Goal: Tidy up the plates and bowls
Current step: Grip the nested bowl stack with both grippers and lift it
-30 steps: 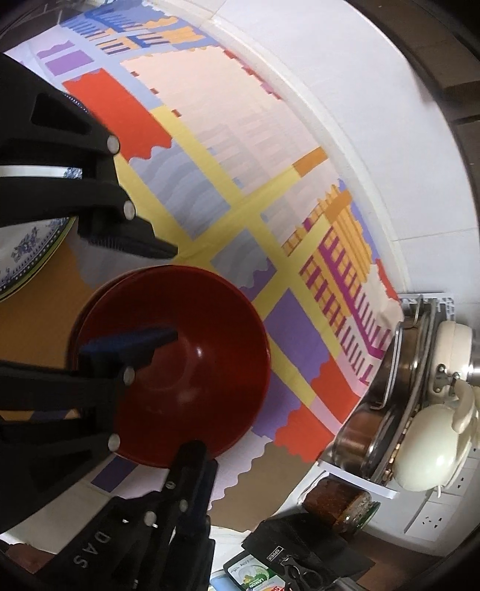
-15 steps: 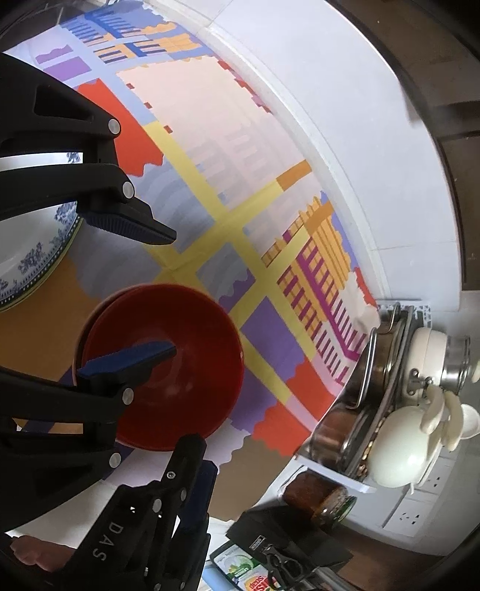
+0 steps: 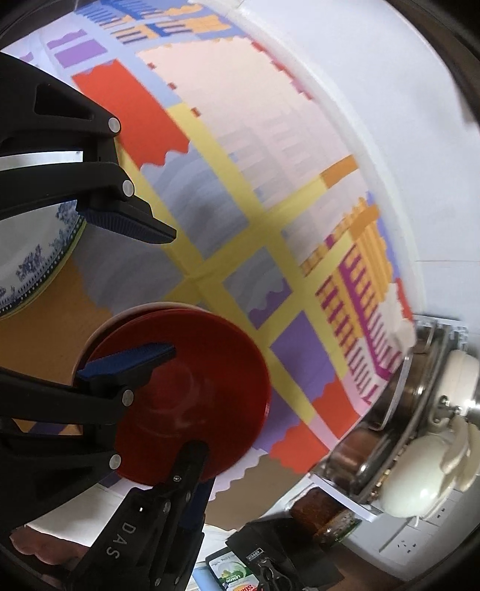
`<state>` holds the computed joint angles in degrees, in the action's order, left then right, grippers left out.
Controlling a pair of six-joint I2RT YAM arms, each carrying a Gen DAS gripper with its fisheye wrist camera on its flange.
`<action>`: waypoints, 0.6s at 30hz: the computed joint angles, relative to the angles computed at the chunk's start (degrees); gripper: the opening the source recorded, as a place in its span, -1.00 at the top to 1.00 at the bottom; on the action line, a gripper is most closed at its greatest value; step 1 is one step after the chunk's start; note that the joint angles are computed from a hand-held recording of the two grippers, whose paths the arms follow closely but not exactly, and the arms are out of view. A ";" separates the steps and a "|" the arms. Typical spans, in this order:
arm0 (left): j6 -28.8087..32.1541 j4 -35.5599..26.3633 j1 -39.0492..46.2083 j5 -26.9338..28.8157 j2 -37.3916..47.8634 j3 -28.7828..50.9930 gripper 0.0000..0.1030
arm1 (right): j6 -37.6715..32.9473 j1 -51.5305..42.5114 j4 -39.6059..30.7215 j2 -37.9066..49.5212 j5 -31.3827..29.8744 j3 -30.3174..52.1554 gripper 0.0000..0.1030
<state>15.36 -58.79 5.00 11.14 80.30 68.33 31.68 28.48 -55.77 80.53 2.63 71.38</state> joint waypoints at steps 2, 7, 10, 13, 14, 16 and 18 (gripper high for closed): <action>-0.31 0.18 -0.29 -0.10 0.76 -0.46 -0.06 | 0.16 -0.67 0.42 0.58 -0.97 -0.59 0.38; -1.21 0.83 -1.37 -1.09 2.06 -1.49 0.00 | 0.35 -1.33 0.30 2.02 -1.92 -1.08 0.38; -1.46 0.56 -1.55 -0.94 2.60 -1.50 0.10 | 0.42 -1.61 0.36 2.60 -3.04 -1.42 0.38; -1.65 -0.26 -1.56 -0.22 3.57 -1.08 0.21 | 0.63 -1.71 0.39 3.10 -4.13 -1.68 0.39; -1.68 -0.40 -1.46 0.30 3.74 -0.97 0.23 | 0.69 -1.73 0.30 3.38 -4.48 -1.66 0.39; -2.08 -0.91 -1.51 0.89 4.34 -0.53 0.31 | 0.94 -1.74 0.27 3.62 -4.95 -1.85 0.40; -2.37 -1.79 -1.45 1.89 5.11 0.15 0.40 | 1.20 -1.82 0.44 3.67 -5.14 -2.09 0.41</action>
<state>12.99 -60.58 3.55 13.03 85.41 68.48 32.88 26.66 -55.33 84.20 -2.51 69.29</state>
